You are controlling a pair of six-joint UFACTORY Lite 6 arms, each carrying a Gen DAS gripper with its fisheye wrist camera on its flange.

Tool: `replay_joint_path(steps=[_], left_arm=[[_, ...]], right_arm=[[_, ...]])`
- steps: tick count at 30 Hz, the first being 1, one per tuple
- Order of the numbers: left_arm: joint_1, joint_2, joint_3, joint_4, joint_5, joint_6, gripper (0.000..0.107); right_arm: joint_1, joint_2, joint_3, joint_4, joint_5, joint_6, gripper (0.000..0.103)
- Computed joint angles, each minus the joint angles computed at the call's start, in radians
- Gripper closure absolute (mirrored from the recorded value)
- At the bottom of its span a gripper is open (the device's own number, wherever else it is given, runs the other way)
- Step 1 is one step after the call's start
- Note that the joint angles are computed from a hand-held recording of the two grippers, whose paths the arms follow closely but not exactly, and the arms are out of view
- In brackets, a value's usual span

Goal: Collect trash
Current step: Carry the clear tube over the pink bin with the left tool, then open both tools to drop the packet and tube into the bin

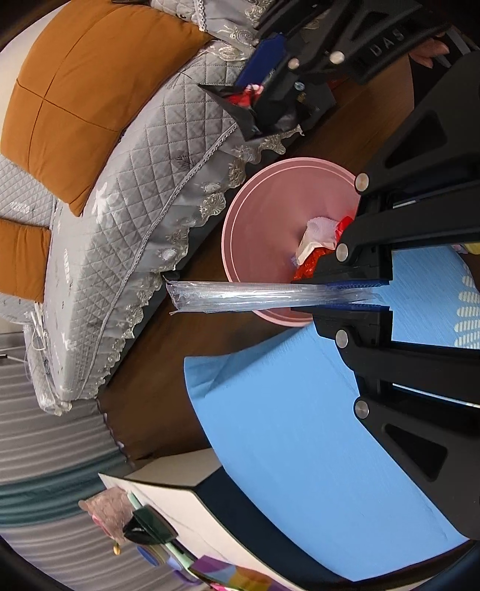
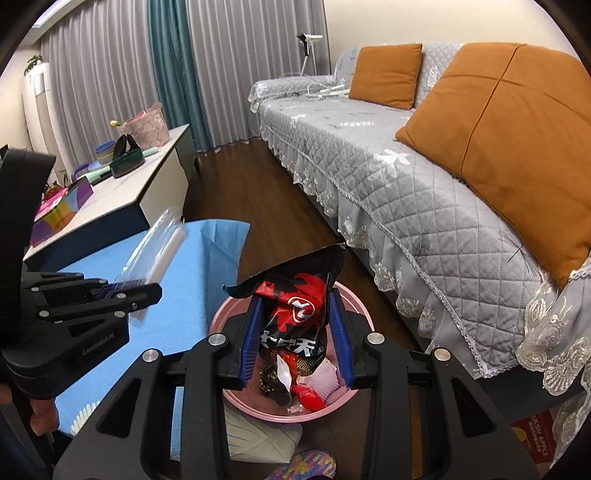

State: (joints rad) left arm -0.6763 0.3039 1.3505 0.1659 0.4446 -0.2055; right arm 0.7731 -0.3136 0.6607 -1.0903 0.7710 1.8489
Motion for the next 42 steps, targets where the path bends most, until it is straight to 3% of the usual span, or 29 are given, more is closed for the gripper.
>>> replay_joint_path(steps=[6,26,27,28,30,32,35,42], left_arm=[[0.014,0.101,0.092,-0.174,0.020,0.160,0.101],[0.047,0.563,0.476,-0.276,0.105,0.290,0.100],[0.047,0.582,0.496,-0.271,0.114,0.284,0.088],[0.047,0.604,0.520,-0.261,0.128,0.269,0.053],[0.042,0.601,0.505,-0.161,0.097,0.153,0.024],[0.048,0.578,0.463,-0.130,0.045,0.116,0.019],[0.062,0.607,0.504,-0.175,0.091,0.176,0.019],[0.075,0.495,0.393,-0.184,0.074,0.194,0.019]], right_arm=[[-0.064,0.042,0.003,0.011,-0.060,-0.014,0.067],[-0.316,0.346,0.065,0.020,-0.331,-0.101,0.064],[-0.322,0.357,0.070,0.021,-0.332,-0.098,0.061],[-0.329,0.374,0.080,0.032,-0.336,-0.108,0.044],[-0.330,0.393,0.087,0.026,-0.323,-0.091,0.027],[-0.336,0.398,0.088,0.015,-0.325,-0.080,0.021],[-0.331,0.409,0.097,0.019,-0.331,-0.092,0.020],[-0.286,0.335,0.088,-0.011,-0.267,-0.053,0.019]])
